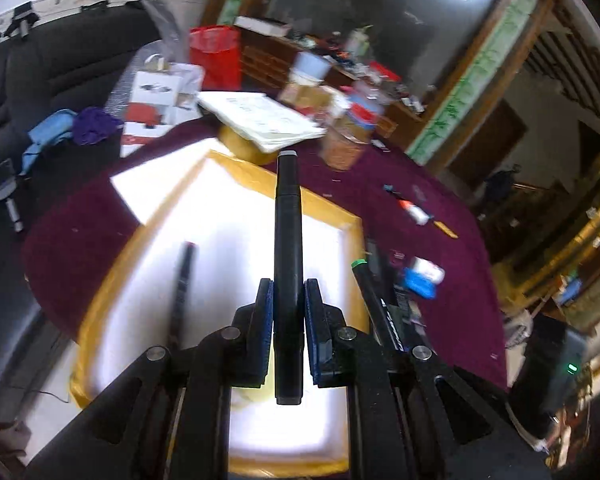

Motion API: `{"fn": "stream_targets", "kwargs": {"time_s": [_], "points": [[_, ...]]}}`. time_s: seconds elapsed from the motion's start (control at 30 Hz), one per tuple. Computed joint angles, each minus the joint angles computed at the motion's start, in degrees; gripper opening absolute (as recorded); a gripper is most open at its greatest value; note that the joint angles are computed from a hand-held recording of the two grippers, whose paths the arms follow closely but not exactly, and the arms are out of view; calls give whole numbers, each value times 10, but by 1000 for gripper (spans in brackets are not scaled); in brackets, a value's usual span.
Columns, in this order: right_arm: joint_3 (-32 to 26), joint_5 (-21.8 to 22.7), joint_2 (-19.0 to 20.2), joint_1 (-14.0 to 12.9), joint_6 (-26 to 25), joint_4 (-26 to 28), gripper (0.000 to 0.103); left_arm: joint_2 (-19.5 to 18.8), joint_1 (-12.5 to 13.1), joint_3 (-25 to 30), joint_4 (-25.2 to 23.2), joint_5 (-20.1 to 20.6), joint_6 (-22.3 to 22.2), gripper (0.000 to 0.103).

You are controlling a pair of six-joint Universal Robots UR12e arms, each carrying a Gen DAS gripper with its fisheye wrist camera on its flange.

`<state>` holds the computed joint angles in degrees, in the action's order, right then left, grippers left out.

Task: Organize rigid objects
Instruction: 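Carry both markers into the white tray and open both grippers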

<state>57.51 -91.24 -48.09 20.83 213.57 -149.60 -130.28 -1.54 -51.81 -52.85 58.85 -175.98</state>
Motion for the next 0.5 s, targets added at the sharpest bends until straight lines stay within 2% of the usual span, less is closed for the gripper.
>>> {"fn": "stream_targets", "kwargs": {"time_s": [0.2,0.27,0.5], "points": [[-126,15,73,6,-14,104,14,-34,0,37,-50,22,18,12],[-147,9,85,8,-14,128,14,-33,1,31,-59,23,26,12],[-185,-14,106,11,-15,181,14,-49,-9,58,-104,58,43,12]]}}
